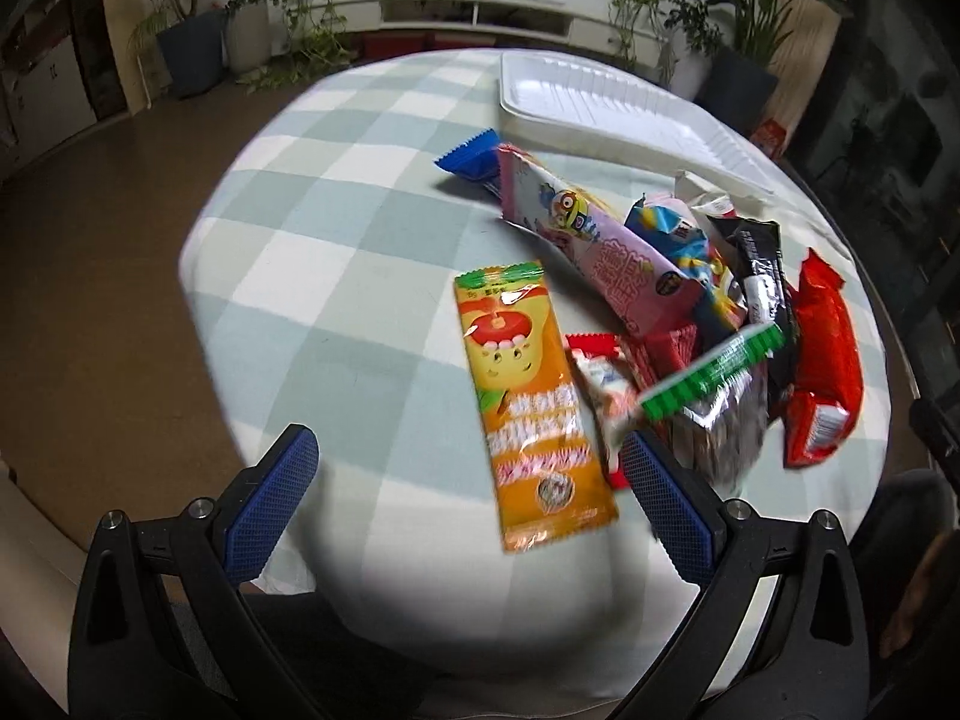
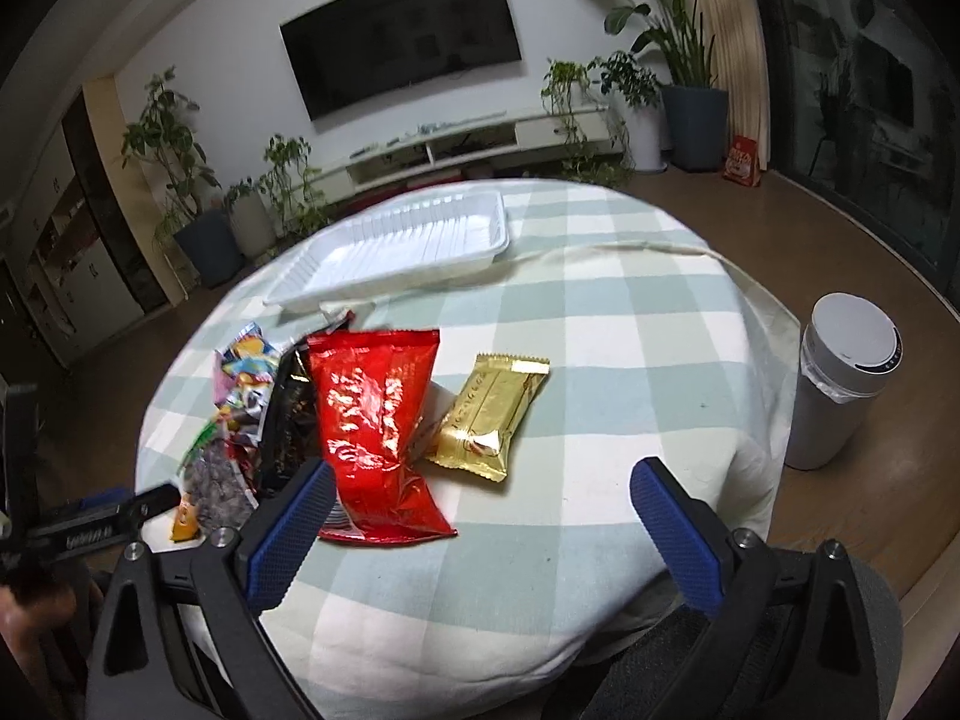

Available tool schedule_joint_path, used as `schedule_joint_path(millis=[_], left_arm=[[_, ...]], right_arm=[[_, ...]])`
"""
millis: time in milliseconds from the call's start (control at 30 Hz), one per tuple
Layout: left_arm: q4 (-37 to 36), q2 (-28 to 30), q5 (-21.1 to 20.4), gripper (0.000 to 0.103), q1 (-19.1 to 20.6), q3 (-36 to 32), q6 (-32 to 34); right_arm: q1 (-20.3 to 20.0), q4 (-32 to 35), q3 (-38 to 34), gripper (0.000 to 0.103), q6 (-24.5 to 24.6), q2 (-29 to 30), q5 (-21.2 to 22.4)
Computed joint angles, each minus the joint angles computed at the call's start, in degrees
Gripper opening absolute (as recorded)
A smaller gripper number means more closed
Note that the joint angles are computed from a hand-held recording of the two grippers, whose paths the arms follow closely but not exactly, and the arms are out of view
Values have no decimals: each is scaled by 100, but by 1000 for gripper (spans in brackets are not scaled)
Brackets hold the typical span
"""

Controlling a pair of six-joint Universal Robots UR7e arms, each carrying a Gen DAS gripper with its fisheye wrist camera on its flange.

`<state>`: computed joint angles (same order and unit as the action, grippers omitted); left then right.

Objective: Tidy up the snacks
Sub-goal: 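Grasp the orange stick packet with the left tool while the right tool grasps the red chip bag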

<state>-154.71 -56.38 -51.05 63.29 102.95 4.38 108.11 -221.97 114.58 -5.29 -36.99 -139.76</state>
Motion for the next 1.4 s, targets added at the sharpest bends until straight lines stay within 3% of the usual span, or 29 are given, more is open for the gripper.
schedule_joint_path(millis=[167, 400, 633, 733, 900, 1100, 1400], left_arm=[[161, 256, -177, 100, 90, -317, 91], [237, 498, -8, 65, 195, -640, 176], [231, 560, 233, 65, 147, -629, 350], [185, 551, 243, 64, 135, -589, 349], [84, 442, 272, 34, 146, -499, 280], [115, 416, 123, 34, 203, -542, 371], [21, 441, 8, 34, 216, -528, 655]], right_arm=[[-81, 425, -90, 98, 99, 32, 61], [-87, 444, -171, 98, -9, 123, 41], [-64, 394, -217, 98, -113, 178, -15], [-48, 436, -224, 93, -166, 182, -2], [-56, 569, -194, 84, -148, 130, 65], [-155, 828, -127, 81, 180, -75, 255], [-314, 1478, -405, 71, 393, -259, 92]])
